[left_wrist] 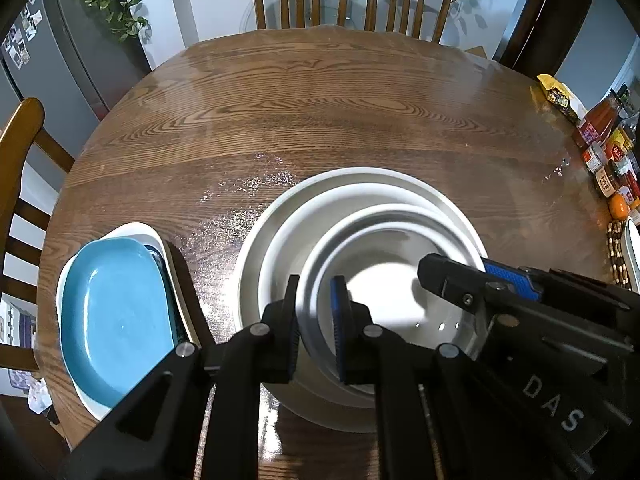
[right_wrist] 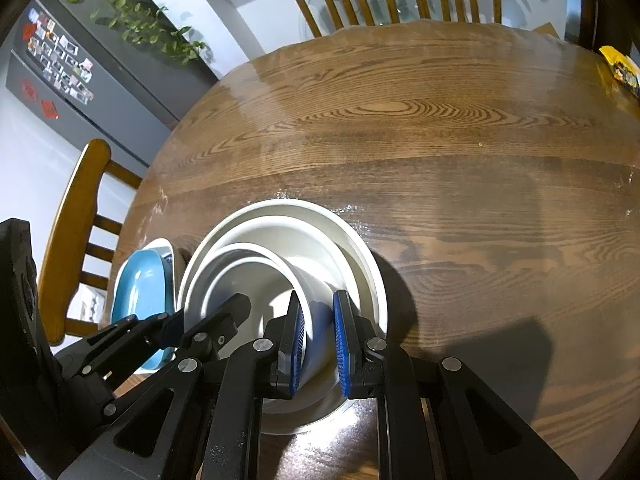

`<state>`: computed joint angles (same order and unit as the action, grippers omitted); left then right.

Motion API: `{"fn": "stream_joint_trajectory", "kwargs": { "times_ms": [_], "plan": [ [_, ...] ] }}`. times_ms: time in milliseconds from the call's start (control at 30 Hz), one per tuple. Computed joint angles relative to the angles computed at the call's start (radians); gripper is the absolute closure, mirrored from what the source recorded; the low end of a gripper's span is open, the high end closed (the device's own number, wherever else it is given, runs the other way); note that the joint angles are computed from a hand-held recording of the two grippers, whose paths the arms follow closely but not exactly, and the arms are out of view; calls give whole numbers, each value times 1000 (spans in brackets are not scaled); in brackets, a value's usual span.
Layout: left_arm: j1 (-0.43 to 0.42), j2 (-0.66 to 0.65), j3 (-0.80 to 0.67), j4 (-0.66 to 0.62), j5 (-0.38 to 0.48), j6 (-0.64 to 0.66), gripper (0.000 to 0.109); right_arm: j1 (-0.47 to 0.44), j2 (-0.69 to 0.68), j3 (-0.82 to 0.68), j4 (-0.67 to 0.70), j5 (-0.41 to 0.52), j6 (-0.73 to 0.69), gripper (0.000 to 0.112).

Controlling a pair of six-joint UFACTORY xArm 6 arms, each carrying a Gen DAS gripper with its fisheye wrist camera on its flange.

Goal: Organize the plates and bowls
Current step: 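Lower the ramekin into the nested white bowls and open both tools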

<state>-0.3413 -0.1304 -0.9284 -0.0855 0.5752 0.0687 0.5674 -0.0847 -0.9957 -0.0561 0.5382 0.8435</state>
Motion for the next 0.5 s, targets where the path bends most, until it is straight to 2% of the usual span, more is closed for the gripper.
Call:
{"fn": "stream_joint_trajectory", "kwargs": {
  "times_ms": [167,233,367,500],
  "plan": [
    [3,-5,1,-17,-8,5,93,2,-10,5,-18,-12,8,97],
    [2,-14,4,-20,-14,8,86,3,-16,7,-23,-20,9,97],
    [-2,-29,13,-13,-27,8,83,5,-28,9,-57,-18,36,97],
    [-1,-45,22,-10,-39,1,74,6,-45,20,-71,-28,55,97]
  ]
}}
